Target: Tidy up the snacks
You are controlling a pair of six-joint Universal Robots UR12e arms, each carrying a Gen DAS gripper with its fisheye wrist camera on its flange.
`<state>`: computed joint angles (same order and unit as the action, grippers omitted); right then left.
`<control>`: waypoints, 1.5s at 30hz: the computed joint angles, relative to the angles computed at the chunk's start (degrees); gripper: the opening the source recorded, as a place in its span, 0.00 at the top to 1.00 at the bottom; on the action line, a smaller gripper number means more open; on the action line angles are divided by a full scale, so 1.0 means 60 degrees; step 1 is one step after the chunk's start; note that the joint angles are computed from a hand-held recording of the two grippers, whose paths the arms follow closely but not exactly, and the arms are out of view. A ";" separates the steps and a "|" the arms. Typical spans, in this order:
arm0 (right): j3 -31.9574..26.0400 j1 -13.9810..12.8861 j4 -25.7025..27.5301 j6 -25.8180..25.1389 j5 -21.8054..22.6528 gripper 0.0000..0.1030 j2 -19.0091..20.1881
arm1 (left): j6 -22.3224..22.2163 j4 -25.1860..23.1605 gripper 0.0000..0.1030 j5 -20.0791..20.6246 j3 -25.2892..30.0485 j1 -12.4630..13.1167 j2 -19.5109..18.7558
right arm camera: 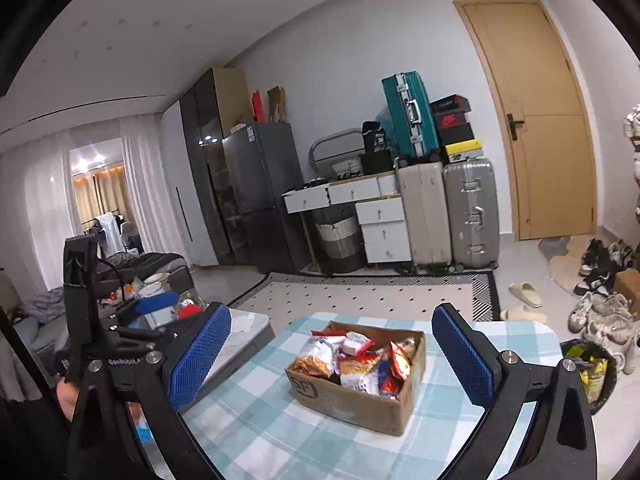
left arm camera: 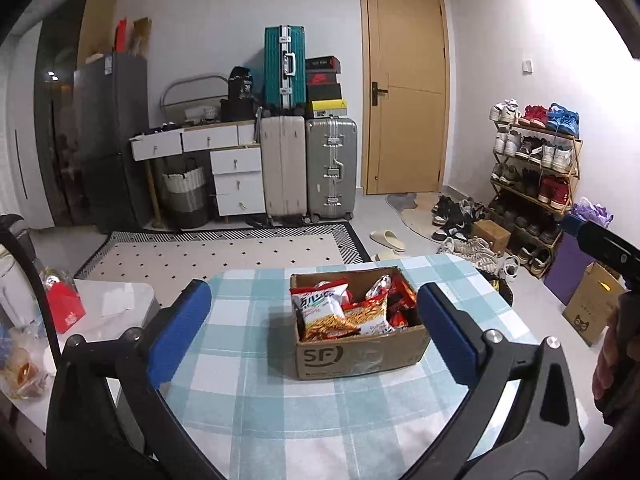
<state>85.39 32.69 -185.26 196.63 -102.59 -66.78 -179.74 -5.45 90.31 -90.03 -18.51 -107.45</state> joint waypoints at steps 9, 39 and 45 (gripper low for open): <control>0.1150 0.0532 -0.0972 -0.0229 -0.1473 0.00 -0.0056 | -0.0391 0.1280 0.00 0.0340 -0.1285 0.0174 0.0087; 0.2289 0.0777 -0.2187 0.0588 -0.2812 0.00 0.1000 | -0.0430 0.3712 0.00 0.1225 -0.2271 0.0069 -0.1474; 0.2310 0.0745 -0.2139 0.0653 -0.2730 0.00 0.0947 | -0.0508 0.3648 0.00 0.1166 -0.2165 0.0077 -0.1550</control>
